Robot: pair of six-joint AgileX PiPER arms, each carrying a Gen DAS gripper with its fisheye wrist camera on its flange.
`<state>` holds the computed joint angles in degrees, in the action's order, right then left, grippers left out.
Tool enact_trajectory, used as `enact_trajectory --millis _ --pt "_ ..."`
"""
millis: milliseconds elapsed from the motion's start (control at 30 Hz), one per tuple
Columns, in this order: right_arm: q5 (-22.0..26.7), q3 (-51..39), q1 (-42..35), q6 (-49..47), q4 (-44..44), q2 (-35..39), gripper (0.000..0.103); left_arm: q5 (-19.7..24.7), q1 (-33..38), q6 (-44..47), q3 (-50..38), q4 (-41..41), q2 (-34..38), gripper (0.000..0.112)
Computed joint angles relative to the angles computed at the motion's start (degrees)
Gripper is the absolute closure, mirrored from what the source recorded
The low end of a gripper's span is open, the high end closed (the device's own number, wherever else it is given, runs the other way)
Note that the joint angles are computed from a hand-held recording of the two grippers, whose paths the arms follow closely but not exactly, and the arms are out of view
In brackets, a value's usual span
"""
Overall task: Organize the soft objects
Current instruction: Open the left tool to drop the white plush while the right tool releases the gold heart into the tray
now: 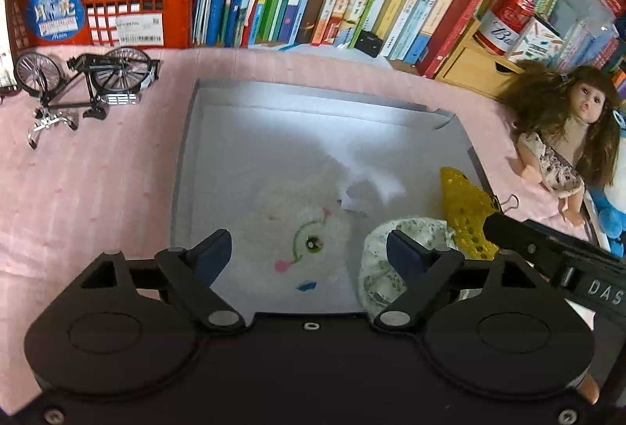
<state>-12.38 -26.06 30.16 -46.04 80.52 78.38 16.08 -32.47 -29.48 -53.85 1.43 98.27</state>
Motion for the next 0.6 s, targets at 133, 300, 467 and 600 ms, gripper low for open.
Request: enact_trajectory --millis 133,300,467,600 --pt "-1.45 0.92 1.81 -5.44 5.44 -2.80 0.017 -0.33 -1.54 -3.39 1.93 4.67 -2.42 0.026" --pt "-3.55 2.27 4.94 -10.14 10.67 -6.49 0.016 -1.02 -3.39 -8.40 4.61 9.77 -5.95 0.026" --pt "-7.52 3.76 9.91 -13.96 15.16 -10.22 0.015 -1.45 -6.41 -18.47 7.91 20.26 -10.16 0.026" --pt "-10.29 5.18 13.85 -16.03 17.80 -13.58 0.014 -1.26 -9.19 -28.63 10.85 30.14 -13.87 0.025"
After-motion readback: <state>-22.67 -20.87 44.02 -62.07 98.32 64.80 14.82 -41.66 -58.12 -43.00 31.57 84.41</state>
